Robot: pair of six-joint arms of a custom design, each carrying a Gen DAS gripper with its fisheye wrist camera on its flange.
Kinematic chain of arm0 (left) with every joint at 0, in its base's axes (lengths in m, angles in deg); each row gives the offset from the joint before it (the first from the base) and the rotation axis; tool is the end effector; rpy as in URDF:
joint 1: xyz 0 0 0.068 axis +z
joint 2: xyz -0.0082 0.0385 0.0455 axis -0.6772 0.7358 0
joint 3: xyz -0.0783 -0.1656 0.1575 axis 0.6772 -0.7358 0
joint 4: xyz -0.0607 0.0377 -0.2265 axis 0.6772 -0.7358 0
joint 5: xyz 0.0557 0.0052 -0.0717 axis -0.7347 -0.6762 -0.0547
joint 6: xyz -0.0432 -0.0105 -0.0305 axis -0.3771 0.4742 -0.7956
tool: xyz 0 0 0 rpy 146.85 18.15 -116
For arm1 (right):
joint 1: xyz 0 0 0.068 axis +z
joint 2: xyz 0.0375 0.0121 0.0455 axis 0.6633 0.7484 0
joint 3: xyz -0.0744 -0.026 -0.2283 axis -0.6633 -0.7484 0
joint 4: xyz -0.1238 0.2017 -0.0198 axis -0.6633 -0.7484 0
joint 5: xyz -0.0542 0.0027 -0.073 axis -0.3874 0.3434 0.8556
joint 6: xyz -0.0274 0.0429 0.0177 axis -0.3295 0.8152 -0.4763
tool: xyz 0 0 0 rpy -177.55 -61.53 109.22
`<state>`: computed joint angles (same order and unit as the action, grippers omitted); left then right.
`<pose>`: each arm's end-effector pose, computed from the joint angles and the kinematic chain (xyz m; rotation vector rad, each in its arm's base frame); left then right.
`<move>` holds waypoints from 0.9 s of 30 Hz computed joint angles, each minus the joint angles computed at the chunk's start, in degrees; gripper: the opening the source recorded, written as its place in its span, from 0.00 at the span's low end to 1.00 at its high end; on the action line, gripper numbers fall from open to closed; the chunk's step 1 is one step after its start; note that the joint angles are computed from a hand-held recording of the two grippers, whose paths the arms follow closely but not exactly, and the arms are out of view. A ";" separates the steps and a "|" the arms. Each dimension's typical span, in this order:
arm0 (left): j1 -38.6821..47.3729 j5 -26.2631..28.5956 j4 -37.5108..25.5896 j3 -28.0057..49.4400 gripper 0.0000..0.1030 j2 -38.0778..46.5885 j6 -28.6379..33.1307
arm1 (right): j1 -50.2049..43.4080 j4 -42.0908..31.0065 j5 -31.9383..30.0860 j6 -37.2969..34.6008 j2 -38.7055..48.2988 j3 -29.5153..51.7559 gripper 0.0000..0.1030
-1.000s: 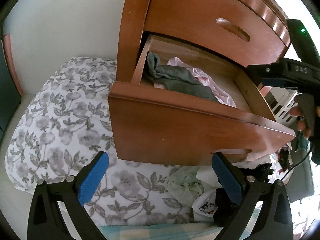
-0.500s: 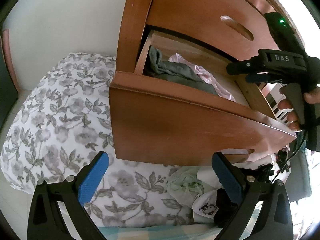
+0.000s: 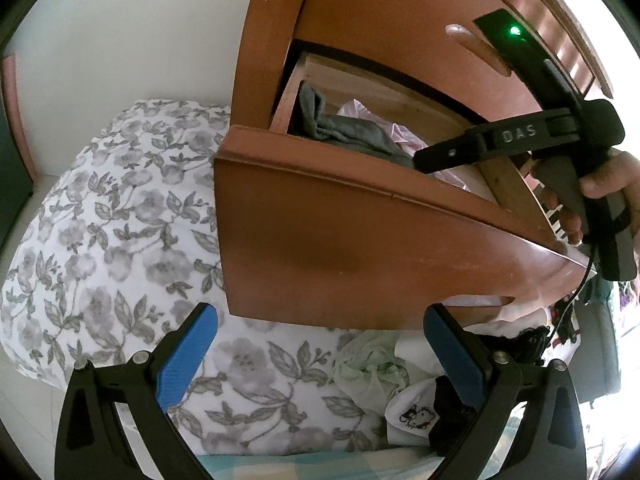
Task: Organize soft objects
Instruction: 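Close the right gripper on the grey sock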
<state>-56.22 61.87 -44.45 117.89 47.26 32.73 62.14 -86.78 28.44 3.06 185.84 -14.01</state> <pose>0.2686 -0.0802 0.1592 0.6090 2.5254 -0.6059 0.3089 0.1125 0.1725 -0.0547 2.8708 -0.0074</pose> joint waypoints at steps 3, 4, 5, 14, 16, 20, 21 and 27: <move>0.00 -0.08 -0.05 0.12 0.99 0.20 0.07 | 0.83 -0.69 -0.08 -0.29 2.28 1.66 0.91; 0.01 -0.17 -0.10 0.15 0.99 0.23 0.09 | 1.09 -1.21 -0.02 -0.49 3.03 2.34 0.89; 0.01 -0.30 -0.10 0.21 0.99 0.39 0.05 | 1.30 -1.51 -0.02 -0.59 3.48 2.71 0.87; -0.21 -0.71 0.07 0.34 0.99 1.13 -0.05 | 2.32 -4.91 0.08 -1.53 9.35 8.17 0.62; -0.14 -0.69 0.03 0.43 0.99 1.27 0.01 | 2.49 -5.29 0.07 -1.32 9.90 8.58 0.61; -0.24 -0.68 -0.12 0.51 0.99 1.43 -0.08 | 2.90 -6.04 0.12 -1.53 11.73 10.27 0.49; -0.24 -0.68 -0.20 0.54 0.99 1.46 -0.08 | 2.89 -5.99 0.12 -1.38 11.82 10.32 0.45; -0.13 -0.82 -0.53 0.88 0.99 1.74 -0.20 | 3.08 -4.02 -0.47 0.50 9.44 6.97 0.22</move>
<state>-56.35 61.05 -44.98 118.78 49.00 32.52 65.23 -90.80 27.97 3.56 195.28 -7.03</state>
